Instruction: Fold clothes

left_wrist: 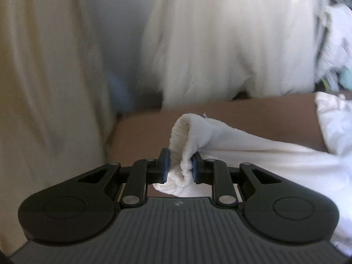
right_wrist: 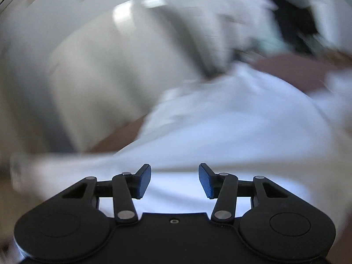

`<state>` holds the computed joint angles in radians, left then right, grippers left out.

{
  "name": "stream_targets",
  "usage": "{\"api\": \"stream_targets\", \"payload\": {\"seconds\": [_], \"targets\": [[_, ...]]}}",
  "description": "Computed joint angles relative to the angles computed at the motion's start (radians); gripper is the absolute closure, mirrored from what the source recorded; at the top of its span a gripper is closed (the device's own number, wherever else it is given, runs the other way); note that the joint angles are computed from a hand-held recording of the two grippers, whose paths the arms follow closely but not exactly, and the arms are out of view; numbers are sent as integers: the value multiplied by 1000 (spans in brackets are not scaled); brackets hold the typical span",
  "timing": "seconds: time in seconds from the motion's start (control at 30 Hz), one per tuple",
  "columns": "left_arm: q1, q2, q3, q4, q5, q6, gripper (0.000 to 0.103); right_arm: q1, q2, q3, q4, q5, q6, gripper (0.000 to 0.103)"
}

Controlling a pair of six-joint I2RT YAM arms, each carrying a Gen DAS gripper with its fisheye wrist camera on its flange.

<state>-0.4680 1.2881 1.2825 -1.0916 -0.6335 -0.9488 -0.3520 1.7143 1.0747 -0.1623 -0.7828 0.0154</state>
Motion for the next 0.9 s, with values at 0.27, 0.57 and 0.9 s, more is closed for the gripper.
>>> {"api": "stream_targets", "payload": {"seconds": [0.27, 0.57, 0.9], "targets": [[131, 48, -90, 111, 110, -94, 66, -234, -51, -5, -135, -7, -7, 49], [-140, 265, 137, -212, -17, -229, 45, -179, -110, 61, -376, 85, -261, 40], [-383, 458, 352, -75, -11, -100, 21, 208, 126, 202, -511, 445, -350, 37]]}}
